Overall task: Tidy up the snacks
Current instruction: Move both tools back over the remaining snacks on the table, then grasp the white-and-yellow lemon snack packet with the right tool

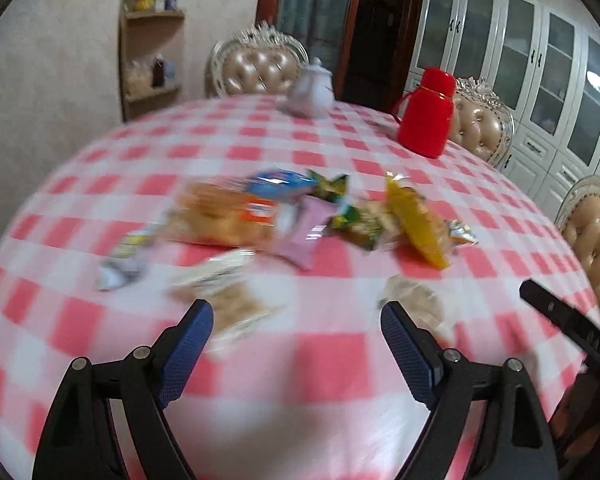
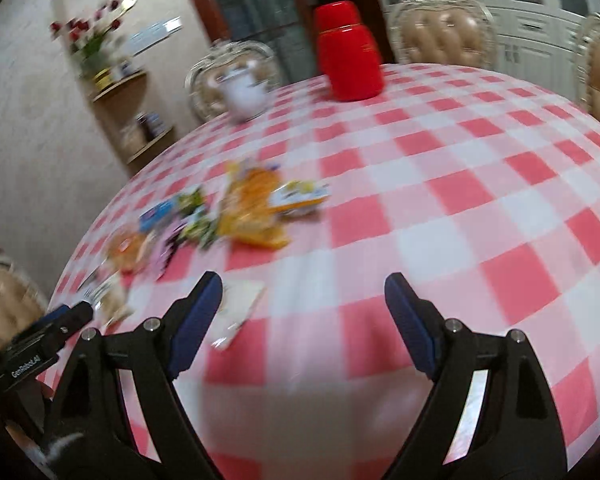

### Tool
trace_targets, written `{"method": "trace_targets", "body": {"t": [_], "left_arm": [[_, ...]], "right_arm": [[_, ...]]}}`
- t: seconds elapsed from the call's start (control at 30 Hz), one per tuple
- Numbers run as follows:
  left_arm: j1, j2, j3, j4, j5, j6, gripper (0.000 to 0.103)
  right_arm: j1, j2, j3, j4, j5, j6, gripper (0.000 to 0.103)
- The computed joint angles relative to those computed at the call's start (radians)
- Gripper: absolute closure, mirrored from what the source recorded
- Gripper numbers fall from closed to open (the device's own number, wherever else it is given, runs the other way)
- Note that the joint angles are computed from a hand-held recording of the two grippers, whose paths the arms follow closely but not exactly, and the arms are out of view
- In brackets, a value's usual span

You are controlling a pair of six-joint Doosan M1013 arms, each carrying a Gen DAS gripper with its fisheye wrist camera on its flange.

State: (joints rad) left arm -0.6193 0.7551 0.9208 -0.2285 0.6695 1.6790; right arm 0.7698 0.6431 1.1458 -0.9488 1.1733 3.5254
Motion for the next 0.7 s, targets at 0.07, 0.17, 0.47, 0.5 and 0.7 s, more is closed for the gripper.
{"method": "trace_targets", "body": {"t": [0.07, 0.17, 0.47, 0.5, 0.7], "left_arm": [[-0.014, 0.027, -0.042, 0.004, 0.027, -0.029, 0.016], [-0.032, 0.053, -0.078, 0.003, 0.033, -0.072, 0.016], [-0.042, 0.065, -0.080, -0.004, -0.021, -0.035, 0.016], [-0.042, 0.064, -0.081, -0.010, -0.021, -0.025, 0.016], [-0.042, 0.071, -0.097, -0.062, 0.012, 0.064, 0.016]], "right_arm": [[-0.007, 0.006, -0.008, -0.003, 0.036, -0.023, 0.018], [-0.028, -0.002, 0.015, -0.013, 0.005, -0.025, 0.018], [-0.104, 0.014, 0.008, -0.007, -0.110, -0.029, 0.020], [-0.111, 0.022, -0.007, 0.009, -0.113, -0.049, 0.020], [-0.134, 0.126, -0.204, 0.187, 0.067, -0.322, 0.022]]}}
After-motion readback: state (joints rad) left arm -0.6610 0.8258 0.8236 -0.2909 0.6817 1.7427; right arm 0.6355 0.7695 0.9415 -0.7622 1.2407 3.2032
